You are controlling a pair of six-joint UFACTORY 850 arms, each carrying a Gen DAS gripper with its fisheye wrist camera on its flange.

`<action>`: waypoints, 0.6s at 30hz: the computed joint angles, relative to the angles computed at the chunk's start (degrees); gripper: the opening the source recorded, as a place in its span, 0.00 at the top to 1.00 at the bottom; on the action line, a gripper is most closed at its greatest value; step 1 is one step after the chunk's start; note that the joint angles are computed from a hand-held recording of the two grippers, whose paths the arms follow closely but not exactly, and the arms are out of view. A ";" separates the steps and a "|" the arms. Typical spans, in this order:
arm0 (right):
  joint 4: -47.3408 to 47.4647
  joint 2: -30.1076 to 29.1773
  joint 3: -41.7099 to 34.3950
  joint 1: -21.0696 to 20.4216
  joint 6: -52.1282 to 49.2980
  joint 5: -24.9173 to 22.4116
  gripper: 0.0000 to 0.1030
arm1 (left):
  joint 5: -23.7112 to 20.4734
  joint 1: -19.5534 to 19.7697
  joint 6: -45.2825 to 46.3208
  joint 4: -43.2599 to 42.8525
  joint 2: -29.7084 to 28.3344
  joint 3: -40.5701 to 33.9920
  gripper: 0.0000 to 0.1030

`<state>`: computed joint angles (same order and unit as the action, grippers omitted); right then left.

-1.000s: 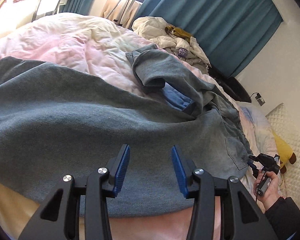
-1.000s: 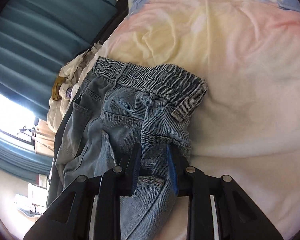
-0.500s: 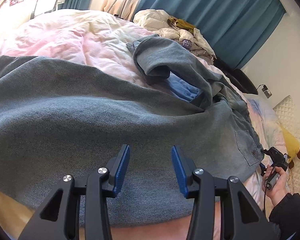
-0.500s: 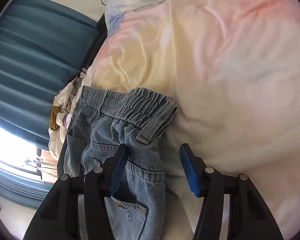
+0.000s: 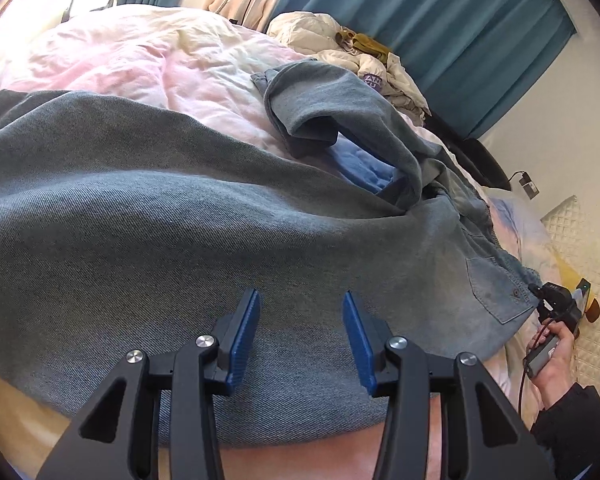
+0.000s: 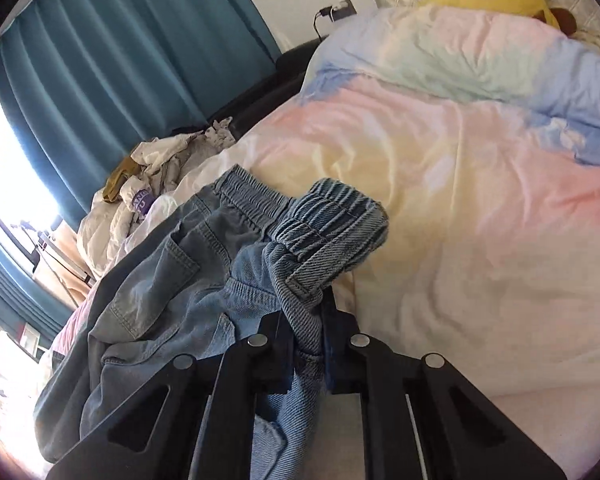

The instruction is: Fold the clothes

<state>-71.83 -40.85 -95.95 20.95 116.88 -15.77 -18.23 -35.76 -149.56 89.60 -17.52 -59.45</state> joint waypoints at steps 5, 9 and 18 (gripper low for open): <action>-8.51 1.64 1.21 0.73 9.77 -7.61 0.92 | 0.23 0.31 -4.67 3.03 0.51 0.77 0.57; 3.38 -0.36 -0.13 -0.55 -1.10 -7.71 0.92 | -0.26 0.32 -3.39 1.60 0.49 0.60 0.57; 27.63 -3.45 -2.94 -1.54 -27.91 -8.60 0.88 | -0.02 0.63 -1.66 0.21 0.18 -0.04 0.57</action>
<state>-44.20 -44.29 -98.89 19.40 88.97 -24.37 -18.25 -35.13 -151.22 89.81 -17.34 -59.48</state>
